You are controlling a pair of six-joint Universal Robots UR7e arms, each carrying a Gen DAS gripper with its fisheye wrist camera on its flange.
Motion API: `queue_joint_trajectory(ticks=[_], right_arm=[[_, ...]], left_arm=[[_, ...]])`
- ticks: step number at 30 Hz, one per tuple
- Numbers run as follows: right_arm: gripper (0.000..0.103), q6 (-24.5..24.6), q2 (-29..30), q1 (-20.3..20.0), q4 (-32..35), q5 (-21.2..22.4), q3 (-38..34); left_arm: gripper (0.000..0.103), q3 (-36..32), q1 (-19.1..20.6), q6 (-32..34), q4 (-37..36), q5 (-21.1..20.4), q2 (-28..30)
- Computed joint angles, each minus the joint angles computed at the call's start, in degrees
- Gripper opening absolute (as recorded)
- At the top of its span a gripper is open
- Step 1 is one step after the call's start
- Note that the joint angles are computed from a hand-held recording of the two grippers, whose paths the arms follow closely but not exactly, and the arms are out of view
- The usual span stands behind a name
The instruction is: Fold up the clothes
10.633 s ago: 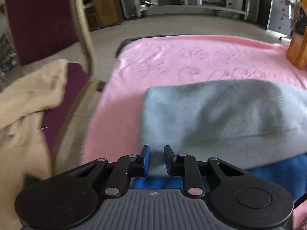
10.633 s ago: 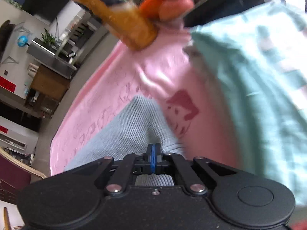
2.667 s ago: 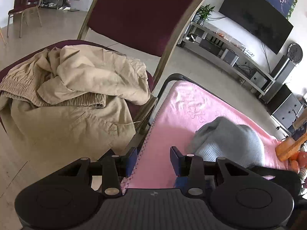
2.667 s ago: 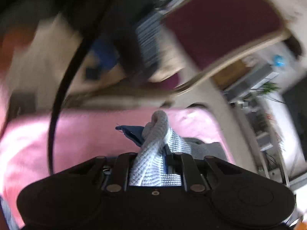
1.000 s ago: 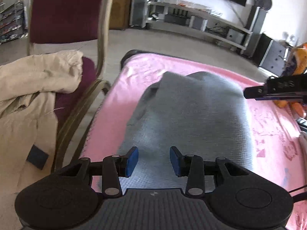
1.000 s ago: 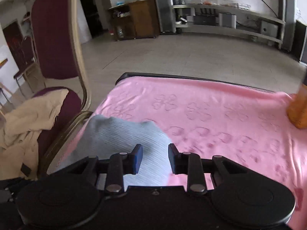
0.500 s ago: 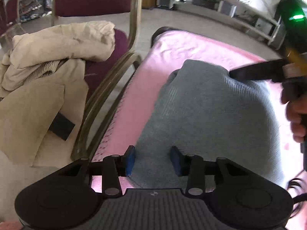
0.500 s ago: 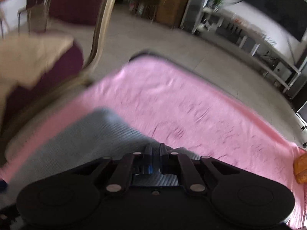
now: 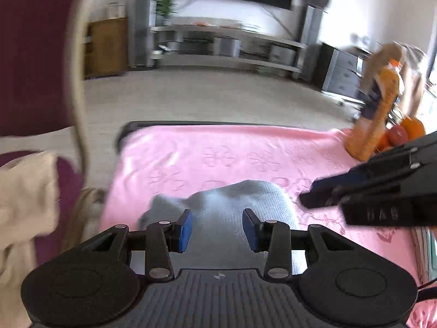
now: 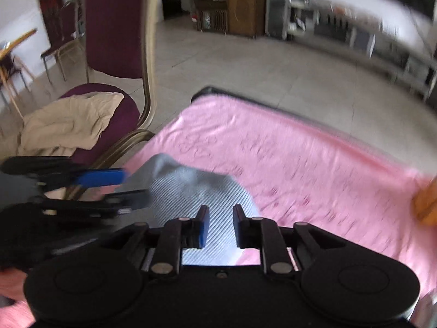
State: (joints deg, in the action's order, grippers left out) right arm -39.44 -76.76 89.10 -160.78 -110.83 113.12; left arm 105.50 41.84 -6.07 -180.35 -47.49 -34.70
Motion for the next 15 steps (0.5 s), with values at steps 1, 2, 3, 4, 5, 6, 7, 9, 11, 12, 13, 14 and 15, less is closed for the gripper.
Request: queue_joint_trajectory(ticks=[1,2,3,4,5,6,7,9,11,12,13,14,15], right_arm=[[0.021,2.4,0.6,-0.5,1.9,0.4,-0.8],[0.021,4.1,1.4,-0.9,2.9,0.6,-1.6],[0.021,5.7,2.9,-1.2,3.4,-0.1,-2.5],[0.022,7.4,4.7,-1.3,3.7,-1.7,-3.5],[0.023,9.0,6.0,-1.5,4.2,-2.4,-4.3],[0.023,11.0,7.2,-1.9,4.9,-2.1,-5.0],[0.023,12.5,8.5,-1.9,4.8,-2.2,-5.7],[0.024,14.1,11.0,-1.0,5.0,-5.0,-7.2],[0.024,14.7,12.6,-0.2,5.5,-7.3,-8.5],[0.023,15.4,13.0,0.0,5.6,-8.0,-8.9],[0.023,15.9,13.1,0.1,5.7,-8.4,-8.9],[0.023,15.7,13.0,0.2,5.1,-8.7,-8.5],[0.023,14.7,12.7,0.3,3.5,-9.1,-7.4]], left_arm=[[0.039,-1.0,0.6,-1.3,2.1,0.0,0.6],[0.040,-2.6,1.5,-4.3,6.7,0.5,1.1],[0.044,-4.1,2.7,-8.3,12.6,0.7,1.2],[0.044,-5.3,3.9,-11.3,16.9,-0.3,1.3],[0.044,-6.0,4.7,-12.6,18.7,-0.8,1.5],[0.044,-6.4,4.7,-12.4,19.4,-0.1,2.0],[0.044,-7.0,4.6,-12.5,20.2,0.7,2.4],[0.044,-8.3,4.5,-13.2,21.6,1.9,3.4],[0.043,-8.8,4.7,-13.4,21.3,2.4,4.0],[0.043,-8.7,4.7,-13.3,21.1,2.3,3.8],[0.043,-8.2,4.7,-13.0,20.6,2.1,3.5],[0.044,-7.5,4.6,-12.7,19.6,1.8,3.1],[0.044,-6.9,4.6,-12.4,18.9,1.4,2.5]])
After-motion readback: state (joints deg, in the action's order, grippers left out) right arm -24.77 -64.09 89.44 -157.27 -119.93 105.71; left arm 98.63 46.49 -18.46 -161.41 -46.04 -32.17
